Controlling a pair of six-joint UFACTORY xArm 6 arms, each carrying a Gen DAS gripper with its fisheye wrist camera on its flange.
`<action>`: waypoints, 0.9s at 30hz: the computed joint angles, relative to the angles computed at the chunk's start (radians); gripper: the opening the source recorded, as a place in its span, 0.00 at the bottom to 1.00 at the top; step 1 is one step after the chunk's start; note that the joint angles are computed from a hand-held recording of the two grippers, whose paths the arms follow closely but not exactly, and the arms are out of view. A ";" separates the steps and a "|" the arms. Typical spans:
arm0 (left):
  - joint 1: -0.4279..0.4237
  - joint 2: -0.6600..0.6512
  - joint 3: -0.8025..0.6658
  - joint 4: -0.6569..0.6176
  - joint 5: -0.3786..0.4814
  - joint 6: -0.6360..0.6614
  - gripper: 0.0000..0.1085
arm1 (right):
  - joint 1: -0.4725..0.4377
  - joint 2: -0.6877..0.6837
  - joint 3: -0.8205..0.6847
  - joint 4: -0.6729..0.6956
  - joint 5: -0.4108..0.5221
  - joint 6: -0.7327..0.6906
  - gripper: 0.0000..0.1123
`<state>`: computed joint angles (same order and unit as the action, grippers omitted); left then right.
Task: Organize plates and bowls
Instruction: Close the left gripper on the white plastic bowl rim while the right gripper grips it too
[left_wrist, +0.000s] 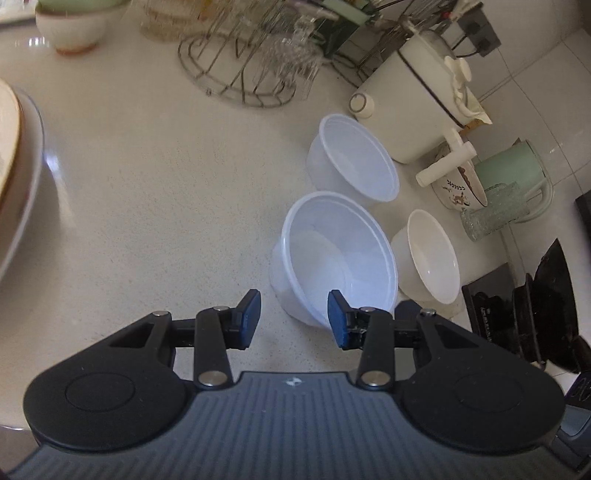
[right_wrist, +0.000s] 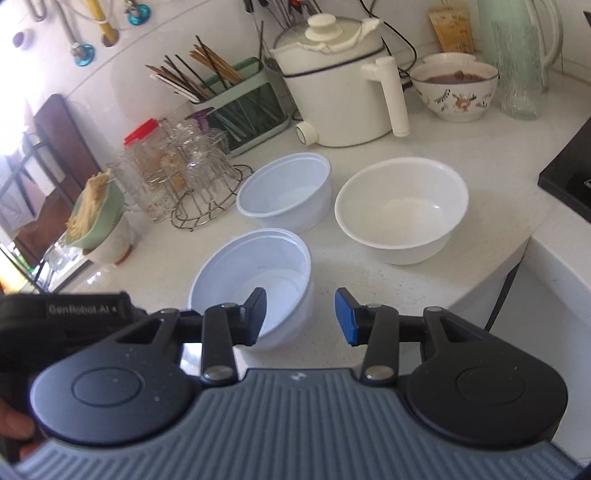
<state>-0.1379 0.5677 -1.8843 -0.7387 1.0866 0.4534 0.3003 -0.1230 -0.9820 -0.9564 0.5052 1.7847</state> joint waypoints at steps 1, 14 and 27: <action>0.001 0.013 -0.014 0.000 0.007 -0.014 0.41 | -0.004 0.011 -0.010 0.009 -0.002 -0.012 0.39; -0.003 0.041 -0.044 -0.053 -0.011 -0.013 0.09 | -0.029 0.064 -0.040 0.140 -0.023 -0.129 0.18; 0.022 0.004 -0.014 -0.047 -0.016 -0.011 0.08 | -0.033 0.071 -0.049 0.217 -0.072 -0.220 0.13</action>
<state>-0.1154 0.5720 -1.8981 -0.7852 1.0706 0.4422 0.2670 -0.0522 -1.0311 -0.7396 0.4335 1.5647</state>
